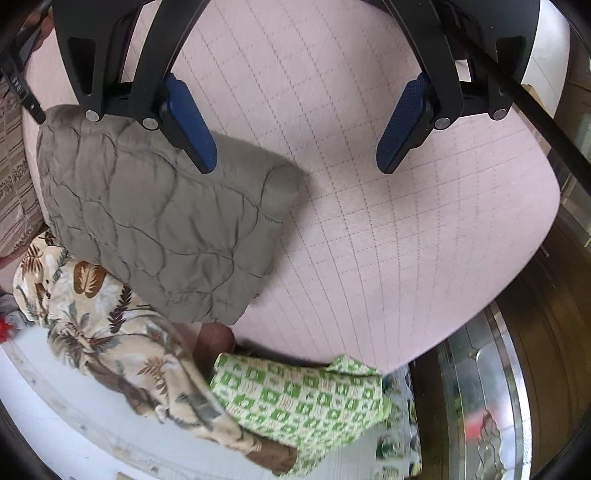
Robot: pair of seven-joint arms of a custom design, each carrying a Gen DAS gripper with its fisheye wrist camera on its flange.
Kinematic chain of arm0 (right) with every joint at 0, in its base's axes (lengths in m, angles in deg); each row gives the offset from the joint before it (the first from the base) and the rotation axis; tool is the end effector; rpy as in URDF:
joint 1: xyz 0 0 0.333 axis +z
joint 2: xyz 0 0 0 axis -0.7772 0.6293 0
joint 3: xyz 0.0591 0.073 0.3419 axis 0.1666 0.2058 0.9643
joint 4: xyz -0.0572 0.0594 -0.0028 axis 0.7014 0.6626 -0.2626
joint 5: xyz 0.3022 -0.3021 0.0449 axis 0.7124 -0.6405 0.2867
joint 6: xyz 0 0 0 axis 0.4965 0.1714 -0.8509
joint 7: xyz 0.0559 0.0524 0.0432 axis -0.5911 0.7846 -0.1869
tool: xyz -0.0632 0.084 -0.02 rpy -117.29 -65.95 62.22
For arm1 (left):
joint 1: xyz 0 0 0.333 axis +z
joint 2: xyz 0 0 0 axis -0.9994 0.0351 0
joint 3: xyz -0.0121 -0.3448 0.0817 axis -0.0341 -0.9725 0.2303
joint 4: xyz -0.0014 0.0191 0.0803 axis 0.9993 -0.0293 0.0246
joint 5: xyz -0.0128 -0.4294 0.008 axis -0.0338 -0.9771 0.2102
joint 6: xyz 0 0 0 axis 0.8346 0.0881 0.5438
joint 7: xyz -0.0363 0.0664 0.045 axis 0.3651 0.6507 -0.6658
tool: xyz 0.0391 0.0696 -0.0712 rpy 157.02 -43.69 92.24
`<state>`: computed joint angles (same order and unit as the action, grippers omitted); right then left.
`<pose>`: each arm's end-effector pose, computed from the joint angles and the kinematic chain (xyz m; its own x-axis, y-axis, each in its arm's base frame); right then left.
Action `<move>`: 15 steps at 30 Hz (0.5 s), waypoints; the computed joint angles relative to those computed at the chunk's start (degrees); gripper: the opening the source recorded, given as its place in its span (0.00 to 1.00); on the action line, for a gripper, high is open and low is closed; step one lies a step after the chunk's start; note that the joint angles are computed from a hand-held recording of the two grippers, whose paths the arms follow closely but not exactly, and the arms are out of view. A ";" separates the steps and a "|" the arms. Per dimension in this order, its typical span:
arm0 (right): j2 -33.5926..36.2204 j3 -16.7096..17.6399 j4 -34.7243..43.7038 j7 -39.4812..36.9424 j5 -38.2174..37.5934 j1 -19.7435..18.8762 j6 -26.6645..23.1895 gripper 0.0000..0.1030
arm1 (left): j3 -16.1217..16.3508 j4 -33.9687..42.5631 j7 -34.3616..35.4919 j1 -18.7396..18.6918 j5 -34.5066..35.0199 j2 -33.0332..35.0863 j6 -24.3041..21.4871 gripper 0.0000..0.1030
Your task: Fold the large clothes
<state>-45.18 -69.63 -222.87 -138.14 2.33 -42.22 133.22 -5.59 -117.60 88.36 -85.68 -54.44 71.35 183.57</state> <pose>0.3975 0.1733 0.4894 -0.5588 -0.8007 -0.2157 -0.5056 0.5352 -0.6767 0.6050 -0.0163 0.5797 -0.2188 -0.9686 0.1181 -0.7891 0.1044 -0.6053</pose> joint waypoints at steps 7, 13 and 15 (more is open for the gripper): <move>-4.56 4.16 -4.76 7.26 2.57 3.15 0.23 0.78 | 0.63 -5.57 0.72 0.09 -0.03 -5.36 0.85 0.85; -5.88 5.18 -7.48 11.26 5.02 6.15 0.48 0.78 | 1.43 -8.82 -0.68 0.87 0.35 -7.65 -0.58 0.85; -6.03 5.40 -7.94 12.02 5.54 6.71 0.46 0.78 | 1.43 -9.55 -0.94 1.07 0.95 -8.14 -1.35 0.85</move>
<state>-51.21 -64.23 -230.82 -126.13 7.87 -35.51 133.69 -4.16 -127.15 87.42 -84.60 -53.50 63.21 182.21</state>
